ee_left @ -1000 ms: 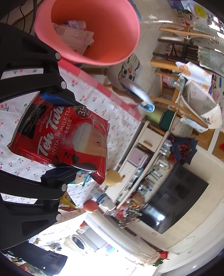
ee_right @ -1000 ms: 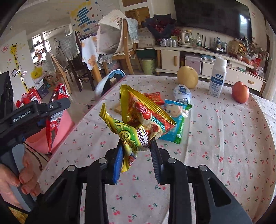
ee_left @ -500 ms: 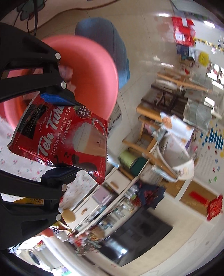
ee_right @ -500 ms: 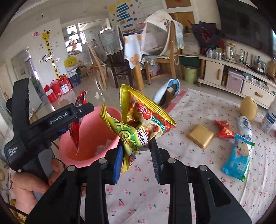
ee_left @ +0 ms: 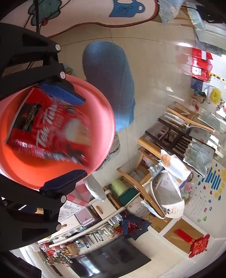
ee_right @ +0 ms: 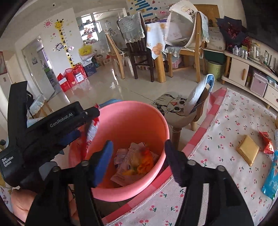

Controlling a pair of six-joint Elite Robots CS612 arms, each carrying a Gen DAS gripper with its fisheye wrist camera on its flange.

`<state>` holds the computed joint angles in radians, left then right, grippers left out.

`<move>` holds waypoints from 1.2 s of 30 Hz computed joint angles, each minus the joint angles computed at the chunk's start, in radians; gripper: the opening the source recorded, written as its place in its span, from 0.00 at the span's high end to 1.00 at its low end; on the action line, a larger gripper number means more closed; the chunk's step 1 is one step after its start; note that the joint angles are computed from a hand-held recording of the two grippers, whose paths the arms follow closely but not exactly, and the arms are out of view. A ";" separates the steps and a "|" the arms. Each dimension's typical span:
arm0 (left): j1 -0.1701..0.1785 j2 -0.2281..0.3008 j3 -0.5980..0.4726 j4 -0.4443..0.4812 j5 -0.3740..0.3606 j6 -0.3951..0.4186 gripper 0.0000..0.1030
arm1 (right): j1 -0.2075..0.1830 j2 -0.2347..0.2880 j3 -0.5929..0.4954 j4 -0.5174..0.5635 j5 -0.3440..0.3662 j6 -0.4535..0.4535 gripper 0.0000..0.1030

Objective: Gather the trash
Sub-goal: 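Carry both packets over the pink bucket and open both grippers, then move both grippers back over the table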

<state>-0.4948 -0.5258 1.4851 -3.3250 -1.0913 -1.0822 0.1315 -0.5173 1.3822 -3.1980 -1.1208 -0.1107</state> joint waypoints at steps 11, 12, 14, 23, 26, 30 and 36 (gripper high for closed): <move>-0.036 0.027 -0.041 -0.071 0.069 0.187 0.16 | -0.047 -0.032 0.098 -0.064 -0.116 0.075 0.12; -0.041 0.031 -0.046 -0.090 0.083 0.214 0.15 | -0.052 -0.036 0.108 -0.071 -0.127 0.079 0.12; -0.053 0.040 -0.061 -0.105 0.103 0.262 0.15 | -0.060 -0.041 0.130 -0.094 -0.143 0.084 0.12; -0.070 0.059 -0.098 -0.137 0.056 0.362 0.12 | -0.092 -0.052 0.227 -0.251 -0.226 0.071 0.10; -0.081 0.060 -0.105 -0.139 0.071 0.392 0.12 | -0.104 -0.054 0.254 -0.302 -0.241 0.058 0.09; -0.092 0.062 -0.112 -0.135 0.068 0.419 0.10 | -0.118 -0.054 0.287 -0.399 -0.256 0.030 0.09; -0.109 0.059 -0.123 -0.093 0.074 0.446 0.10 | -0.144 -0.066 0.334 -0.486 -0.273 0.014 0.07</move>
<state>-0.6040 -0.4664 1.3624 -3.4177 -1.0173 -0.6360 -0.0122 -0.5829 1.7165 -3.6841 -1.3935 -0.0967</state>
